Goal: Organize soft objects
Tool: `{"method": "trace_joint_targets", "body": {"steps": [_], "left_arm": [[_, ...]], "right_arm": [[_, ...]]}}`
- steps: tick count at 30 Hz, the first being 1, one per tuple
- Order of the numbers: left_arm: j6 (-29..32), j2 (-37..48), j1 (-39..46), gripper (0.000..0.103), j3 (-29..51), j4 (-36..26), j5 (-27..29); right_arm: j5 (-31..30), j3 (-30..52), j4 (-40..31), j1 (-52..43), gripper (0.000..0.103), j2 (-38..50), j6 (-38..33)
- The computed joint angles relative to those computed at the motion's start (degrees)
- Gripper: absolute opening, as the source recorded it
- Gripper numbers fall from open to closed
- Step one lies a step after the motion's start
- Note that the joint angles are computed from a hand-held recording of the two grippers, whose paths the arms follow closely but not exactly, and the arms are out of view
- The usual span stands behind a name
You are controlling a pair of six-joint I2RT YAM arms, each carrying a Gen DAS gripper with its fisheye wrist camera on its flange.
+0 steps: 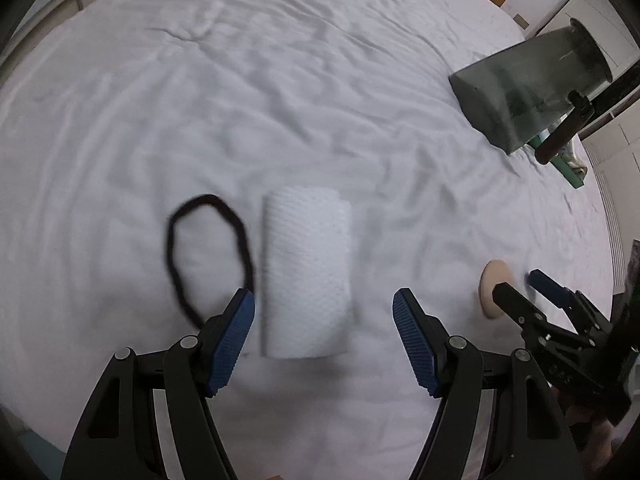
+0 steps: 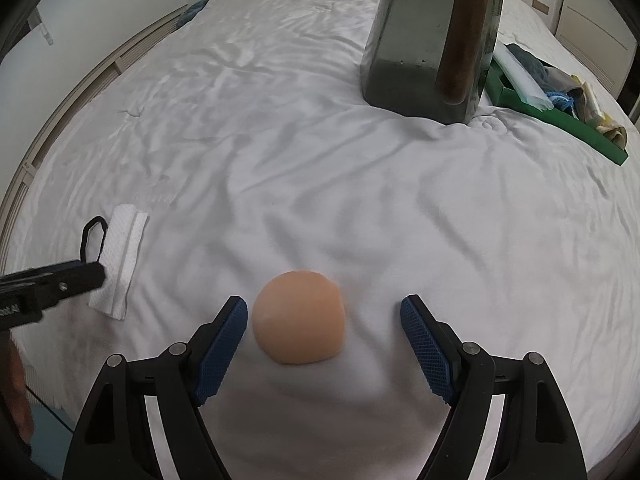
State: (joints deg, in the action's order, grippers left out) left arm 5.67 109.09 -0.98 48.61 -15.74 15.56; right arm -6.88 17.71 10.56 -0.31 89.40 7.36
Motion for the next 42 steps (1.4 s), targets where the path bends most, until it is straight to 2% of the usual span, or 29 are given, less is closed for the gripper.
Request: {"method": "trace_joint_targets", "body": {"steps": [7, 14, 16, 18, 20, 29, 34, 42], "left_arm": [[-2.67, 4.8, -2.68, 0.066, 2.57, 1.61, -2.31], [-2.88, 5.16, -3.16, 0.065, 2.61, 2.03, -2.3], [-2.93, 5.34, -3.45, 0.062, 2.49, 2.57, -2.84], [-3.28, 6.06, -4.29, 0.05, 2.78, 2.8, -3.47], [-3.73, 6.57, -4.82, 0.048, 3.24, 2.86, -4.23], [-2.89, 6.91, -3.48, 0.024, 3.7, 2.91, -4.89], [-2.08, 6.98, -3.29, 0.018, 3.71, 2.93, -4.97], [-1.08, 4.39, -2.39, 0.016, 4.02, 0.88, -3.5]], "right_arm": [[-1.21, -1.1, 0.8, -2.11, 0.08, -0.35, -0.58], [-2.23, -1.21, 0.57, -3.41, 0.08, -0.47, -1.54], [-2.49, -1.23, 0.81, -3.59, 0.08, -0.29, -1.61], [-2.38, -1.21, 1.21, -3.45, 0.08, 0.13, -1.52], [-2.34, -1.17, 1.39, -3.29, 0.08, 0.34, -1.21], [-2.6, -0.69, 1.62, -3.44, 0.078, 1.18, -1.28], [-2.69, -0.62, 1.99, -3.48, 0.078, 1.81, -1.42], [-3.1, -0.12, 2.86, -3.5, 0.077, 3.1, -1.36]]}}
